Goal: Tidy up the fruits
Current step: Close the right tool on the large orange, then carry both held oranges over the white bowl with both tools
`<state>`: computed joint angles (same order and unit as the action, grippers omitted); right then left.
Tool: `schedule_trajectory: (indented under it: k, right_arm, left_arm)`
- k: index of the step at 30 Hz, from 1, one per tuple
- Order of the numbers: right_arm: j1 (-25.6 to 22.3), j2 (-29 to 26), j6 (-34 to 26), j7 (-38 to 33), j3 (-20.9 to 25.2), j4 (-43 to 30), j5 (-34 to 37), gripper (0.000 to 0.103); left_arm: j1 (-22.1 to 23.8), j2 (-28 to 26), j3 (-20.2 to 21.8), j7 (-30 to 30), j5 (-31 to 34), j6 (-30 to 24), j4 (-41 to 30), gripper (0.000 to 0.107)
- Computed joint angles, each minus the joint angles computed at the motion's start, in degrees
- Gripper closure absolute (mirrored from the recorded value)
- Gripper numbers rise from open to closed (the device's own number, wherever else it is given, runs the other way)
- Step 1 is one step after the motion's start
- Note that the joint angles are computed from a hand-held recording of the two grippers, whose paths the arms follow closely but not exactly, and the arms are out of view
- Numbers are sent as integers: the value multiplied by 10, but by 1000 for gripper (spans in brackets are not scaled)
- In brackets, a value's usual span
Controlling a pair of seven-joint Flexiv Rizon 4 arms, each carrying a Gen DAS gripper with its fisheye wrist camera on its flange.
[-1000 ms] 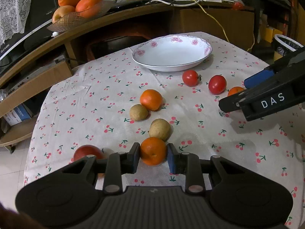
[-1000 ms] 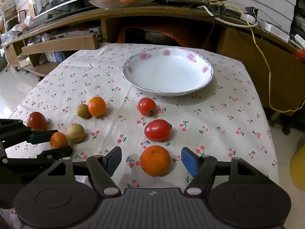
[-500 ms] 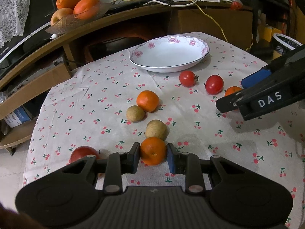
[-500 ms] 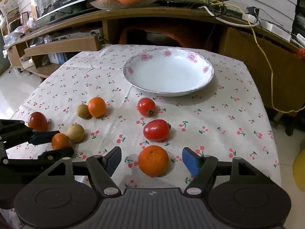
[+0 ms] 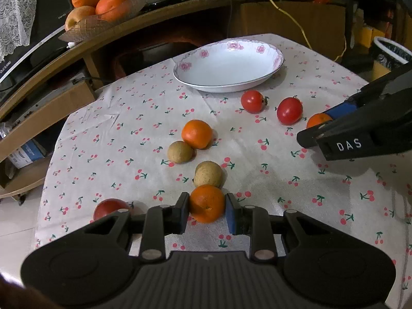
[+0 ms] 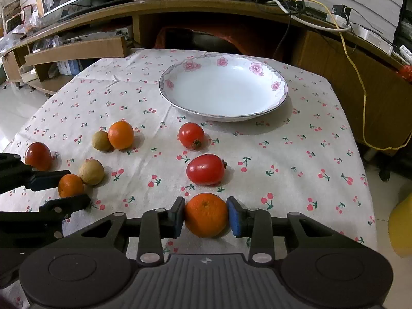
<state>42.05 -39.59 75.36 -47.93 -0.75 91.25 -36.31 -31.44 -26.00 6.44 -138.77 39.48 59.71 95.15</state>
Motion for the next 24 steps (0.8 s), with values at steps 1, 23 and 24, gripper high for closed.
schedule_trajectory:
  k: [1, 23, 24]
  right_arm:
    - [1, 1, -2, 0, 0, 1, 0, 69]
    - [15, 26, 37, 17, -17, 24, -26, 69]
    - [16, 28, 41, 20, -20, 26, -29, 69]
  left_arm:
    - [0, 0, -1, 2, -2, -6, -2, 73]
    - [-10, 0, -18, 12, 11, -116, -58, 73]
    - [-10, 0, -19, 13, 12, -118, -60, 73]
